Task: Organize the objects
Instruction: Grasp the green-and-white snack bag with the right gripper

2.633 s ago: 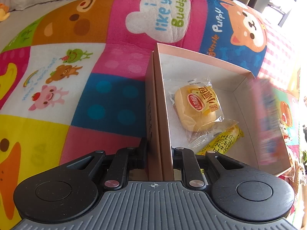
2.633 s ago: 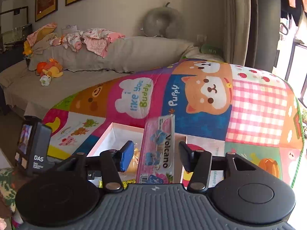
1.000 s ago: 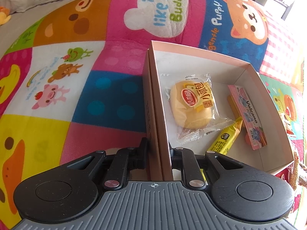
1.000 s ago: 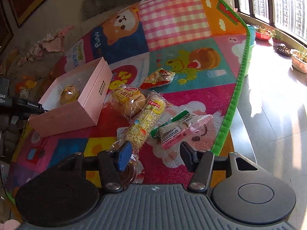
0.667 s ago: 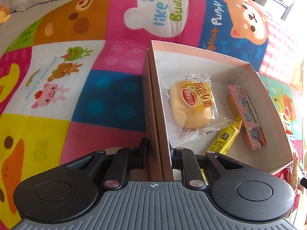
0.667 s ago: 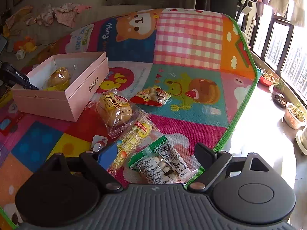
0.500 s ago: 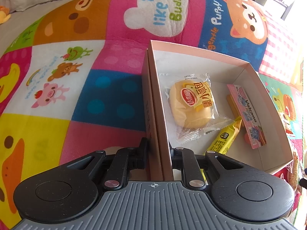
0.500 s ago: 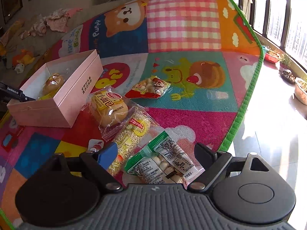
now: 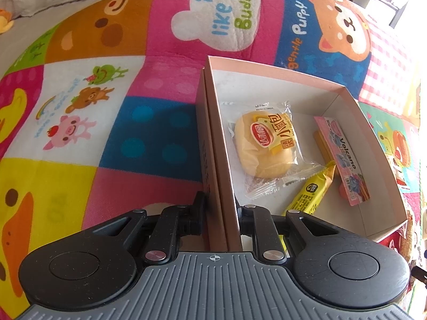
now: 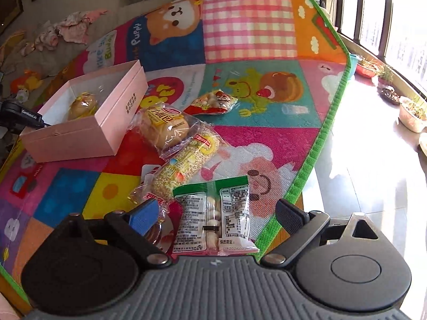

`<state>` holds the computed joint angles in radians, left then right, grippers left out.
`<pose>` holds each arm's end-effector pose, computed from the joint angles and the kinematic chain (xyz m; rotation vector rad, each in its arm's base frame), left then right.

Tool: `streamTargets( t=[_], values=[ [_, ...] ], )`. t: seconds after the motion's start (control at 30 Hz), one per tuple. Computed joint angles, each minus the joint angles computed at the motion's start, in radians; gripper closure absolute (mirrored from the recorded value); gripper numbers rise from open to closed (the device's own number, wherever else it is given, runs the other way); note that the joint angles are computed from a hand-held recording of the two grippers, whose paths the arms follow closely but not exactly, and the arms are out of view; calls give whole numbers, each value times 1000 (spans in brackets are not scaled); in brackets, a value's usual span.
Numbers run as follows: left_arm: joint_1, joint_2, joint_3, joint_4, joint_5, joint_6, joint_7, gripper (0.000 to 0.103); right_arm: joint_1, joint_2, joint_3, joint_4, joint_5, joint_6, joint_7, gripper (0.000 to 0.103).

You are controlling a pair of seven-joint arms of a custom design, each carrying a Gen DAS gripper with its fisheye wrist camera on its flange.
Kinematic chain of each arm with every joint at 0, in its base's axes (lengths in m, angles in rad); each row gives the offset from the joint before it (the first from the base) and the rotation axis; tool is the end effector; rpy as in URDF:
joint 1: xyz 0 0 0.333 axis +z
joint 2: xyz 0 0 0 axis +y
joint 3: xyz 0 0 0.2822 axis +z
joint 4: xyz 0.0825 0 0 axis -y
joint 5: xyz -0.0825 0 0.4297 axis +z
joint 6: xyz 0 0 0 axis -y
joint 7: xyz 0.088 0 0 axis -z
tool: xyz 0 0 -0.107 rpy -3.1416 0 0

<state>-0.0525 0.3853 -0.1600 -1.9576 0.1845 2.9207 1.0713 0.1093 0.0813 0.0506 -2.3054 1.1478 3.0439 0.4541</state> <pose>0.6630 -0.1497 0.2843 -2.1000 1.8090 -0.7361 0.5656 0.0201 0.2888 -1.8959 1.6109 -0.5027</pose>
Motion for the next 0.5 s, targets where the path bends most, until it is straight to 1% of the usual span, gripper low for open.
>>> streamTargets(
  t=[0.07,0.1,0.13,0.2,0.23,0.33,0.37,0.43,0.5],
  values=[
    [-2,-1,2,0,4,-1,-1,84,11,21,-10,0,-100,8,91,25],
    [-3,-1,3,-1,7,-1,-2,84,14,26,-10,-6,-138,20,119,27],
    [-4,-1,3,-1,8,0,-2,84,12,26,4,-15,-136,50,103,28],
    [-3,-2,2,-3,9,2,-1,84,15,15,9,-37,-184,72,139,36],
    [-3,-2,2,-3,9,2,-1,84,14,4,10,-48,-200,70,160,45],
    [-2,-2,2,-3,9,3,-2,84,25,-41,-1,-95,-282,87,265,47],
    [-1,-2,0,-4,8,4,-1,84,29,-64,1,-112,-275,95,269,47],
    [-2,-3,1,-5,9,5,-3,84,51,-124,-10,-140,-183,71,209,47],
    [0,-2,0,-6,9,7,-1,84,89,-189,-38,-167,-117,10,162,47]
  ],
)
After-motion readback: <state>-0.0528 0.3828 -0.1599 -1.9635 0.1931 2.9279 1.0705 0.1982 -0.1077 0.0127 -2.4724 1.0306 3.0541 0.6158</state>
